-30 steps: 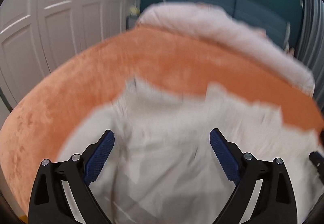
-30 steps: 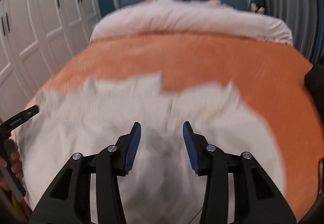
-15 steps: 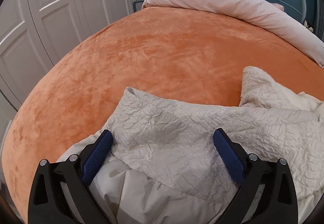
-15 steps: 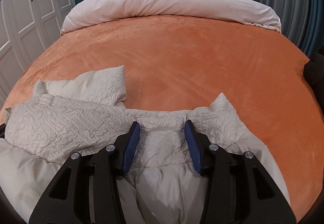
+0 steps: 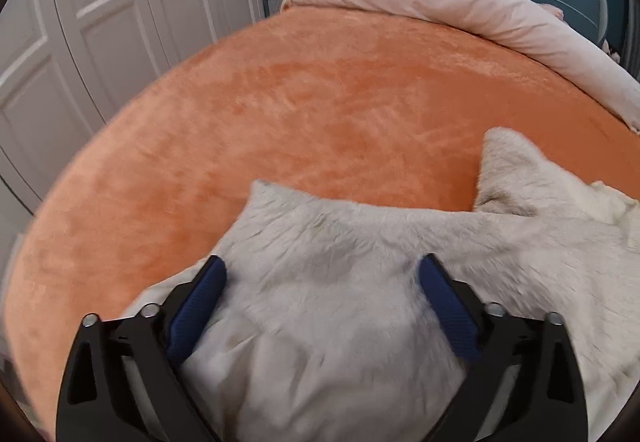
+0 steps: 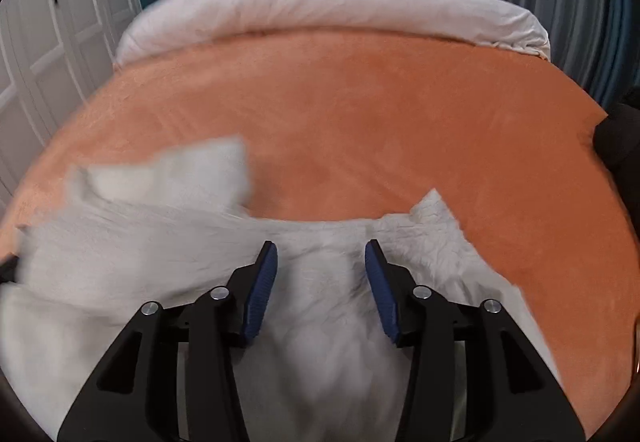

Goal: Fold large clothes

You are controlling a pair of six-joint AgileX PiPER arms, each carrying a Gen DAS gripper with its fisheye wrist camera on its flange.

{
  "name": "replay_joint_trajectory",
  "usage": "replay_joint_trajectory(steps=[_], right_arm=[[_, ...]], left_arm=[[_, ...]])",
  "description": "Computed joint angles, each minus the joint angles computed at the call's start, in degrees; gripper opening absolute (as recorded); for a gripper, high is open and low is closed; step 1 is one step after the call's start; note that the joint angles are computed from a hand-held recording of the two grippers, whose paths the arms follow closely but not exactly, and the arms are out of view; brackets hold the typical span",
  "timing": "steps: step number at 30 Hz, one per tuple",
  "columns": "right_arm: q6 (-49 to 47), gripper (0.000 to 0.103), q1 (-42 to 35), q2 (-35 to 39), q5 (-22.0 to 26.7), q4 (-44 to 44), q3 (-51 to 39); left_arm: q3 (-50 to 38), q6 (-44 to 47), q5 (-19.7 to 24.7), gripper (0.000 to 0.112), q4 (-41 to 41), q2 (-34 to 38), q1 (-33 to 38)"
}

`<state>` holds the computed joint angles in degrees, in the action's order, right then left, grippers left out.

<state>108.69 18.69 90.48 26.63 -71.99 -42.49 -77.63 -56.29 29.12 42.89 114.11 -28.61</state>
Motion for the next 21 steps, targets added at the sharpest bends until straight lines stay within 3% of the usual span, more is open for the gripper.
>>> replay_joint_trajectory(steps=[3,6,10,16,21], right_arm=[[-0.27,0.044,9.64,-6.75,3.53,2.2,-0.34],[-2.67,0.044,16.59,-2.96,4.99,5.61,-5.08],[-6.12,0.044,19.9,7.28,6.51,9.4,-11.38],[6.09,0.044,20.15,12.23,5.22,-0.63,-10.12],[7.17,0.044,22.91,16.1,10.4,-1.7,-12.51]], left_arm=[[9.0,-6.99,-4.02,0.093,3.93,-9.99,-1.91],[13.41,-9.8,-3.92,0.093,3.42,-14.33,-5.54],[14.4,-17.1,-1.61,0.094,9.48,-11.09,-9.28],[16.65,-26.9,-8.32,0.098,16.52,-7.46,-6.65],[16.14,-37.18,-3.69,0.098,27.26,-4.65,-9.8]])
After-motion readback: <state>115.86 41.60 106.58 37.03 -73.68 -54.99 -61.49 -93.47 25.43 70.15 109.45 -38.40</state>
